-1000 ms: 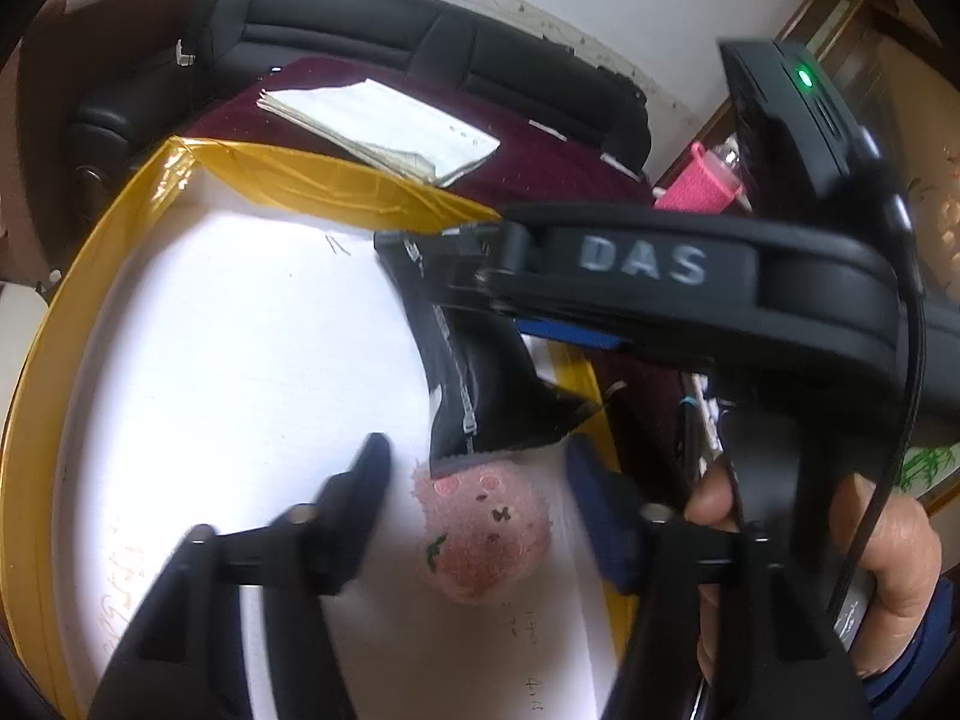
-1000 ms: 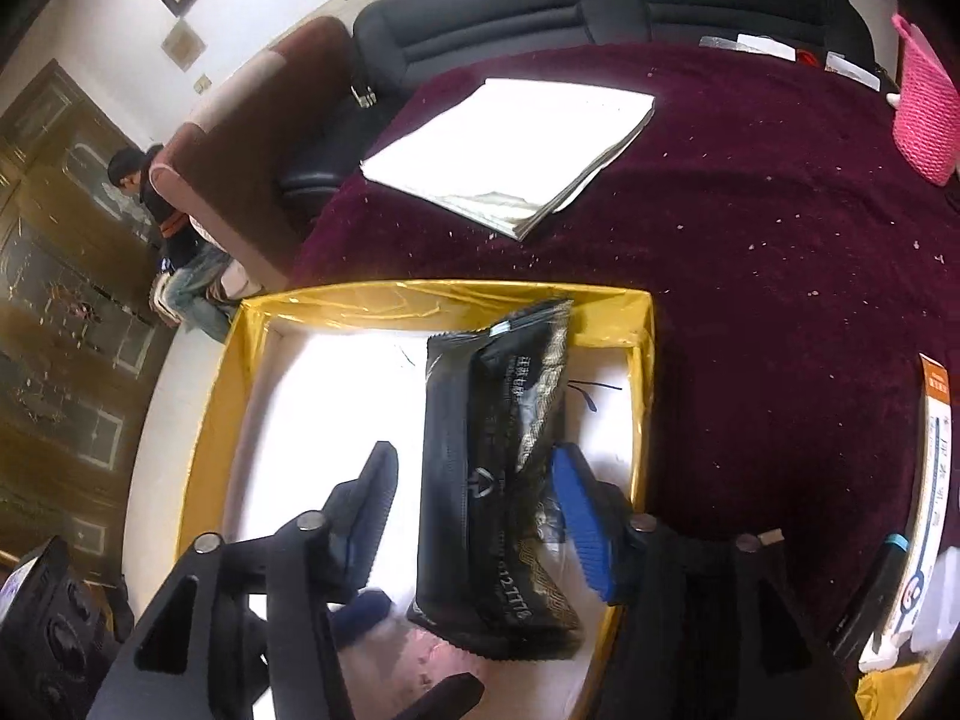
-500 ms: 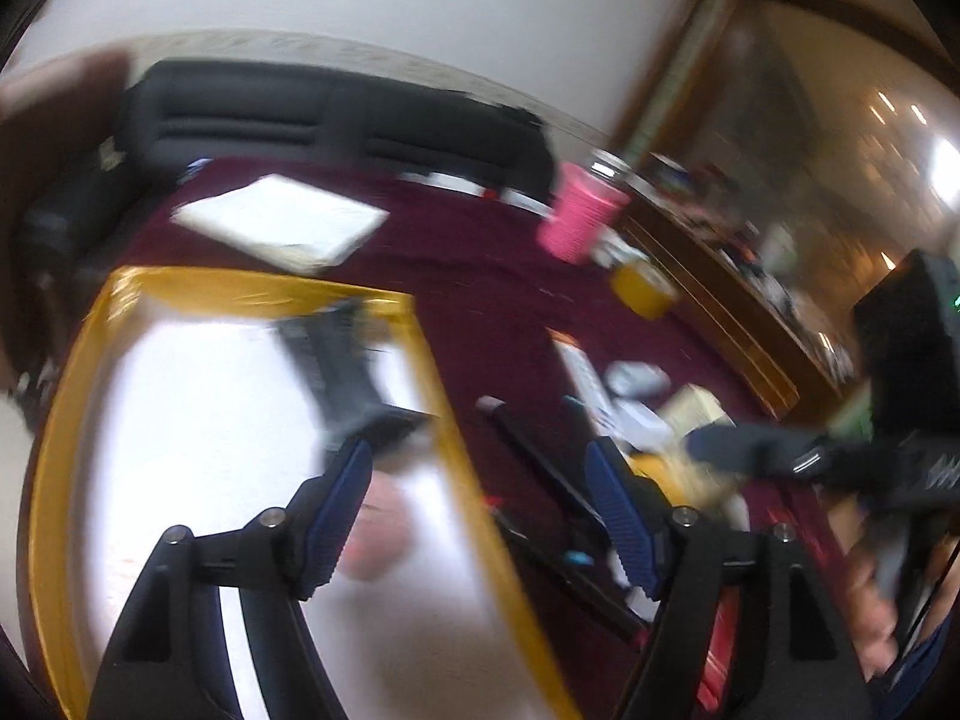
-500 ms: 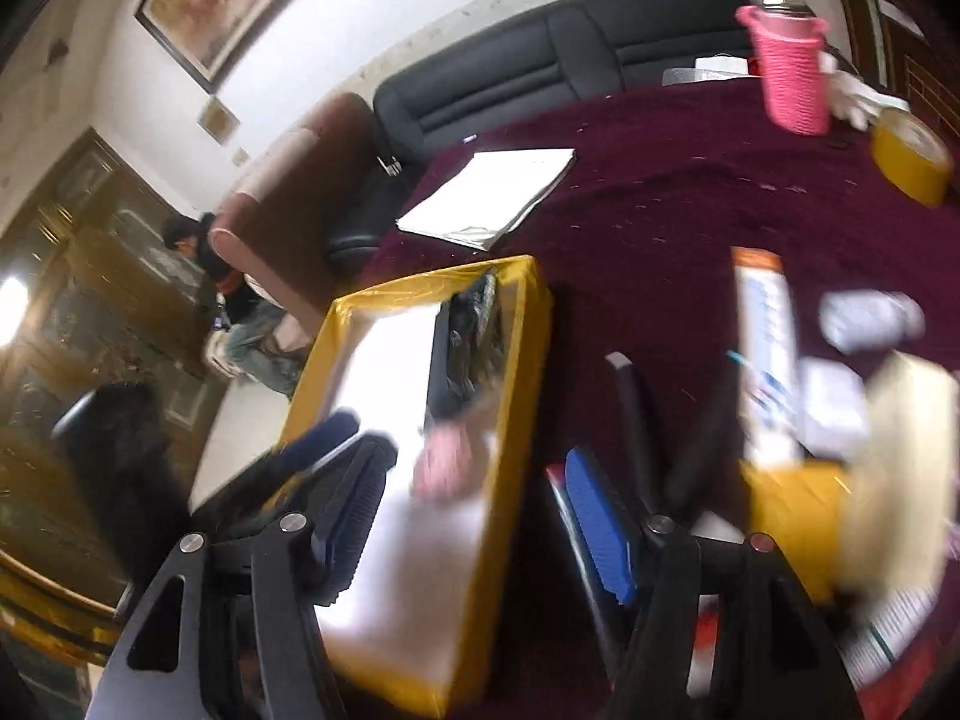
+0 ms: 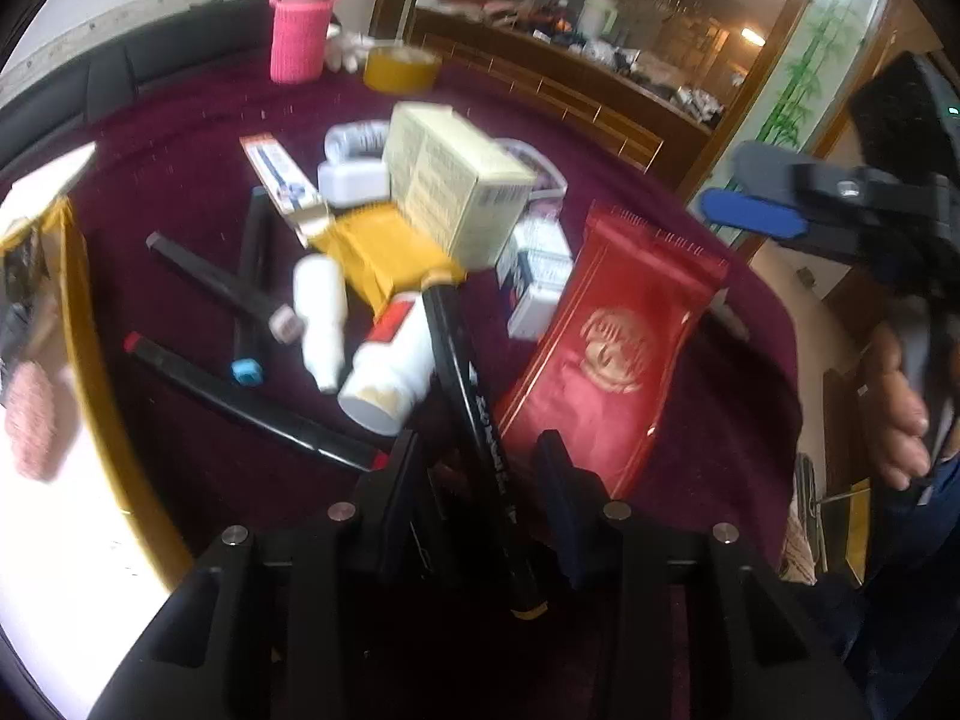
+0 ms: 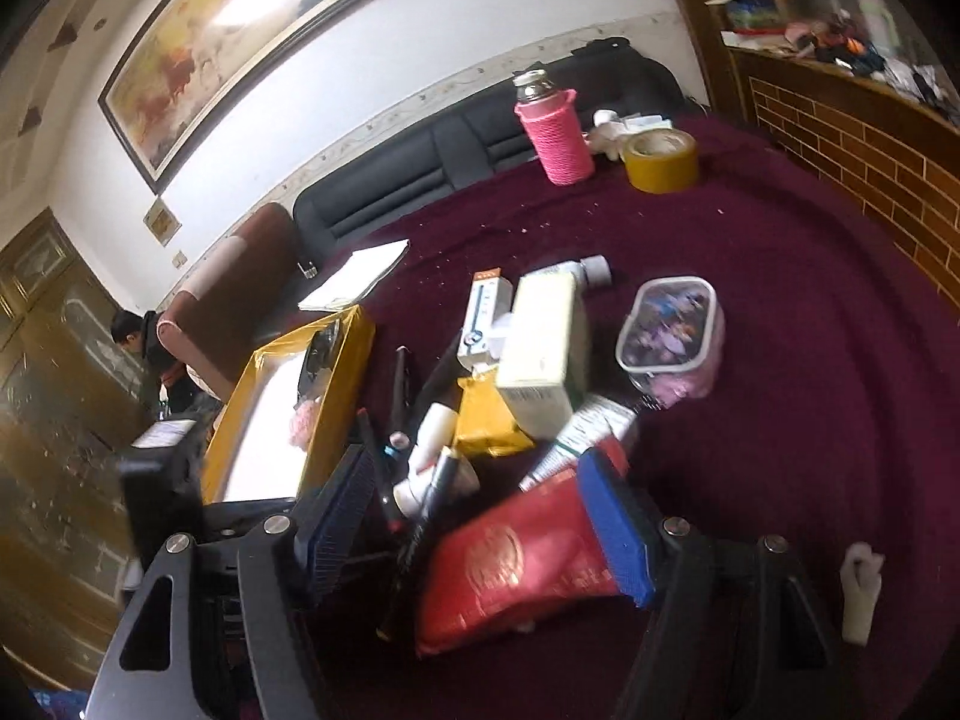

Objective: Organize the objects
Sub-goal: 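Grasp a black marker with left tool while right grasps the red snack bag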

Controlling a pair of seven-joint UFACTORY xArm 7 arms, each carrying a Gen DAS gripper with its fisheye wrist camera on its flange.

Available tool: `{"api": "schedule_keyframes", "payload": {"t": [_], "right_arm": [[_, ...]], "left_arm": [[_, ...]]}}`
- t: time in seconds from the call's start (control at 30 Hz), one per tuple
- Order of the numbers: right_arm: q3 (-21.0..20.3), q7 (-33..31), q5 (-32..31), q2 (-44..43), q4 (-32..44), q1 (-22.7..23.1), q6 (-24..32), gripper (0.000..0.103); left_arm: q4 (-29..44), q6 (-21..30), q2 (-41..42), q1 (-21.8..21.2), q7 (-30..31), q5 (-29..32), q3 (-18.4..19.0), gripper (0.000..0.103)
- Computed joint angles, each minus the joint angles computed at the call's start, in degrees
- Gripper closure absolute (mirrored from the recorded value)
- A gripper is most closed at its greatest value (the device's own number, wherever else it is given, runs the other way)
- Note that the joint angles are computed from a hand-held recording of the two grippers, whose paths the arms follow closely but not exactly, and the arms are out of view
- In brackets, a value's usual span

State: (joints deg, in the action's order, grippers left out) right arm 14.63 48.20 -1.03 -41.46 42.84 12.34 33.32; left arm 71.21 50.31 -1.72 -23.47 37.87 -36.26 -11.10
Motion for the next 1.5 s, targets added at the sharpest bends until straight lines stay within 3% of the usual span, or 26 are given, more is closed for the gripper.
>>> {"api": "schedule_keyframes", "payload": {"t": [0.2,0.33,0.4,0.47,0.53,0.63,0.7,0.9,1.03,1.1,1.13,1.2,1.23,1.3,1.37,1.4,1.5], "right_arm": [[-5.0,-4.9,5.1,-4.4,-6.1,5.5,-0.2,0.027],[-6.2,-8.0,6.6,-6.8,-9.0,5.6,-0.5,0.027],[-8.0,-9.3,7.6,-7.6,-10.5,4.9,-2.8,0.028],[-11.3,-12.1,9.3,-6.1,-10.5,5.2,-3.3,0.028],[-12.3,-12.5,10.8,-5.0,-10.9,3.6,-5.2,0.028],[-10.1,-10.8,9.0,-3.7,-9.5,-1.2,-1.8,0.028],[-10.5,-10.5,9.9,-5.5,-10.8,-1.4,-2.5,0.028],[-10.6,-8.1,12.7,-9.8,-13.3,-0.7,2.8,0.026],[-10.6,-8.9,16.1,-6.1,-12.6,3.5,0.2,0.024],[-7.0,-10.0,14.1,-1.5,-8.2,2.5,-0.4,0.024],[-5.1,-8.8,10.1,0.8,-5.6,1.5,0.5,0.024],[-3.0,-12.0,6.6,5.3,-1.5,1.0,-4.9,0.024],[-4.3,-13.5,6.6,6.5,-1.3,2.7,-8.6,0.024],[-3.3,-14.2,5.1,9.5,1.7,2.2,-11.3,0.024],[2.9,-9.1,-2.7,9.1,4.5,-5.2,-6.7,0.025],[4.6,-7.2,-5.3,8.7,5.7,-6.7,-2.5,0.025],[2.0,-7.6,-3.6,6.9,4.4,-1.9,1.6,0.025]], "left_arm": [[1.4,-0.5,2.6,-0.2,-4.1,1.7,-0.5,0.065],[4.6,-0.1,5.6,-0.8,-9.3,5.3,-1.5,0.065],[5.1,-1.8,6.1,-2.0,-12.8,9.0,-2.4,0.07],[5.1,-3.0,6.1,-2.9,-15.1,11.1,-3.0,0.085],[4.1,-5.4,5.8,-3.8,-16.6,13.3,-3.4,0.087],[2.3,-7.6,5.1,-3.9,-16.2,12.0,-3.5,0.087],[2.0,-6.6,4.9,-3.5,-14.2,10.8,-3.3,0.087],[0.7,-3.1,3.2,-2.9,-7.3,9.3,-2.7,0.087],[0.1,-2.7,2.6,-2.7,-5.9,8.7,-2.4,0.087],[-0.5,-2.8,2.1,-2.7,-5.7,8.9,-2.3,0.087],[-0.6,-2.9,2.0,-2.7,-5.5,8.9,-2.2,0.087],[-0.5,-2.8,2.1,-2.6,-5.4,8.9,-2.1,0.087],[-0.6,-2.8,2.0,-2.6,-5.3,8.7,-2.1,0.087],[-0.9,-3.4,1.9,-2.8,-5.4,9.0,-2.2,0.087],[-1.4,-4.3,1.7,-3.0,-5.8,9.2,-2.3,0.087],[-1.6,-5.6,1.8,-3.2,-6.5,9.8,-2.5,0.086],[-4.1,-10.5,0.6,-4.1,-10.0,12.7,-3.1,0.087]]}}
